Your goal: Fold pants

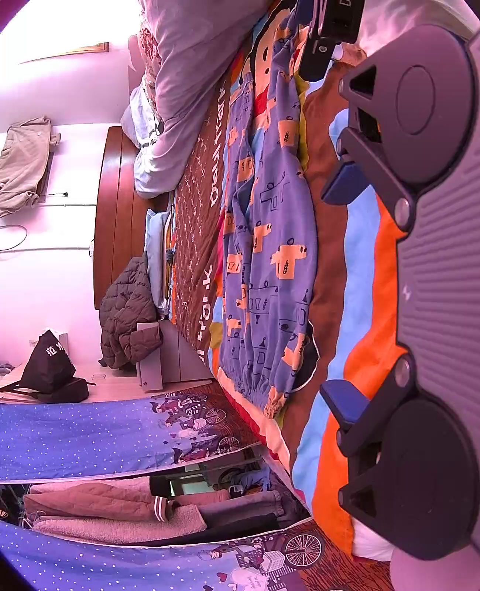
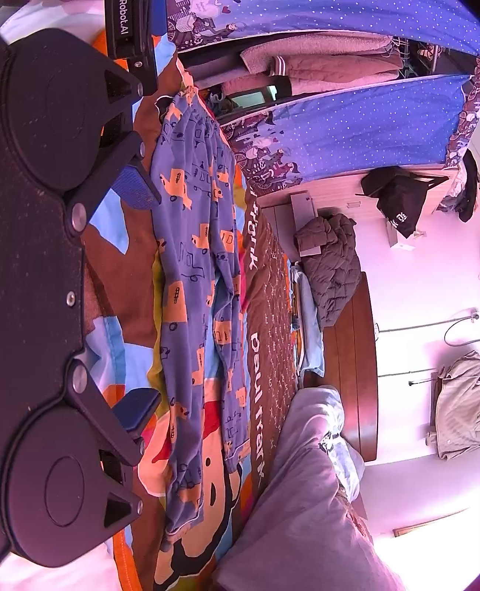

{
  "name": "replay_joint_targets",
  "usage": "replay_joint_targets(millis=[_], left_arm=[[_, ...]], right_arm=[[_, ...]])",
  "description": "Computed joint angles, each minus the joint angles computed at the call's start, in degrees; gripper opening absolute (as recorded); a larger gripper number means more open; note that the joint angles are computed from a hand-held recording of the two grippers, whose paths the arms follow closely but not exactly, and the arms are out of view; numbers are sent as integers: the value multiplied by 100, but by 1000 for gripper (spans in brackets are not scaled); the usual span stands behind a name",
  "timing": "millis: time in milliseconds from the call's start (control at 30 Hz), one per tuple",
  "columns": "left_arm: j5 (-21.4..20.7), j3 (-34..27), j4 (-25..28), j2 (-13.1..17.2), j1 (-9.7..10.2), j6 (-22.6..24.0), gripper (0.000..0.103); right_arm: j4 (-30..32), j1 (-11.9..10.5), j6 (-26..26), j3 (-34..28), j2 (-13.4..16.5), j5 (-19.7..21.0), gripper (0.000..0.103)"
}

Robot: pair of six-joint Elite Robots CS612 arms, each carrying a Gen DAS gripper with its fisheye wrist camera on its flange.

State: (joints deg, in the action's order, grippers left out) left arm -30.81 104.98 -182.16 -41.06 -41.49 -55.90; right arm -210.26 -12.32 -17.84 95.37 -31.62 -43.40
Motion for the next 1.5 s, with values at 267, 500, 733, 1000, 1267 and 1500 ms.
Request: replay_joint_targets(millis=[267, 500, 733, 1000, 1267, 1500], left_arm=[[-4, 1, -8, 2, 0, -5, 103], [-3, 5, -16, 3, 2, 5, 103], [-4, 3, -8, 3, 4, 2, 103], [-8, 10, -15, 3, 5, -14, 103], [-9, 10, -1, 1, 4, -26, 103], [-11, 11, -9, 3, 5, -18, 103]], right_arm=[[22, -2, 8, 4, -3, -4, 102], [32, -2, 5, 0, -2, -3, 102], [44, -2, 4, -3, -2, -2, 102], [58, -2, 1, -2, -4, -2, 102], [139, 6, -19, 3, 1, -27, 102], [165, 4, -29, -3, -4, -21, 102]])
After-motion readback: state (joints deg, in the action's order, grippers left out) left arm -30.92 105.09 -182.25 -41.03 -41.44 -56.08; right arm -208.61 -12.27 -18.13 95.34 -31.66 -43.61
